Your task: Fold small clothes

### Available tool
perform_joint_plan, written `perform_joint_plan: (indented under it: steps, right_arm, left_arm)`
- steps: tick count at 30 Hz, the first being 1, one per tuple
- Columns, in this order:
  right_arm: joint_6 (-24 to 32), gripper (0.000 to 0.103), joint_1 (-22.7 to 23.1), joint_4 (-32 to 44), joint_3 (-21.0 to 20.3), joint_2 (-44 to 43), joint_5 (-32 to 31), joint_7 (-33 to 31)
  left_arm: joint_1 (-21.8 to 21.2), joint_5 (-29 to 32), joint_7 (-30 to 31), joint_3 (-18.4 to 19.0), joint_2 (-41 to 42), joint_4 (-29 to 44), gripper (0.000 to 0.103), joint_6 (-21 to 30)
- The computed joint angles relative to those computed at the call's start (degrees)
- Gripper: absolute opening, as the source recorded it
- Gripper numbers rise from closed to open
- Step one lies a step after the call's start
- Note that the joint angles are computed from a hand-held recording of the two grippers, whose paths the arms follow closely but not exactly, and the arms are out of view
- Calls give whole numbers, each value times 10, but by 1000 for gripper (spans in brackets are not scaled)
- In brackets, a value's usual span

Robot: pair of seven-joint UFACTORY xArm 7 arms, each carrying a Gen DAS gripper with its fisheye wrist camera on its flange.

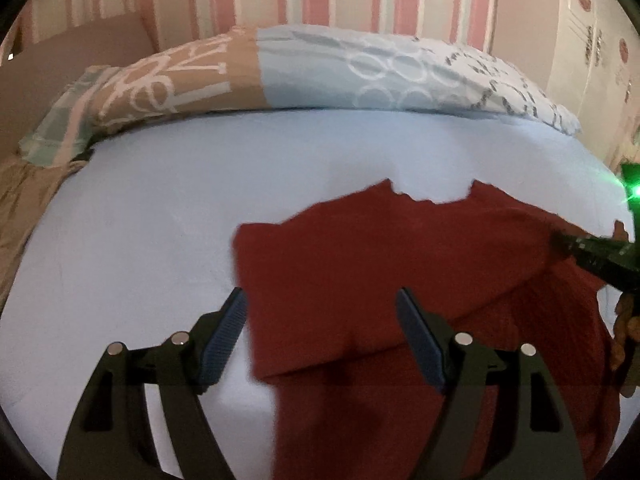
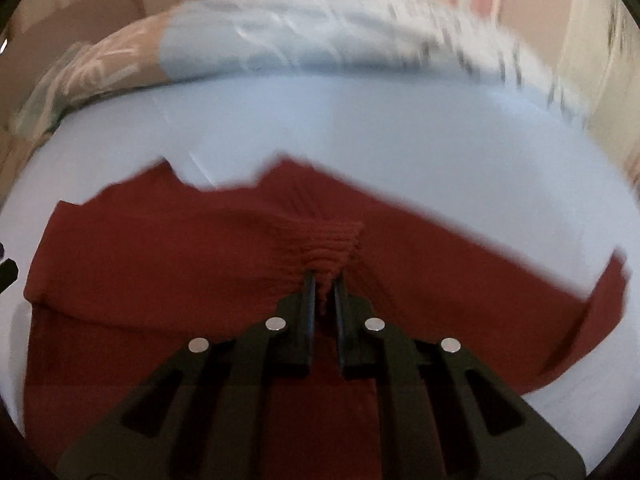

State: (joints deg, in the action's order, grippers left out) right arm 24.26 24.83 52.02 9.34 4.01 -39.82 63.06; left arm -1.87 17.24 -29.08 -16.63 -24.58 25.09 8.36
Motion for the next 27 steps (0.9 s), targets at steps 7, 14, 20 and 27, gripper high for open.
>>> perform_joint_plan:
  steps: [7, 14, 20, 27]
  right_arm:
    - [-15, 64, -14, -50, 16, -65, -63, 78]
    - [-2, 67, -10, 24, 27, 31, 72, -75]
    - [-65, 81, -28, -81, 3, -96, -22, 14]
    - [23, 83, -143, -201, -32, -281, -14, -25]
  left_arm:
    - [-19, 17, -15, -3, 79, 50, 77, 7]
    - [-44, 18, -36, 0, 93, 76, 77, 16]
    - [-35, 66, -80, -20, 91, 90, 84, 27]
    - [-47, 123, -153, -35, 137, 136, 84, 16]
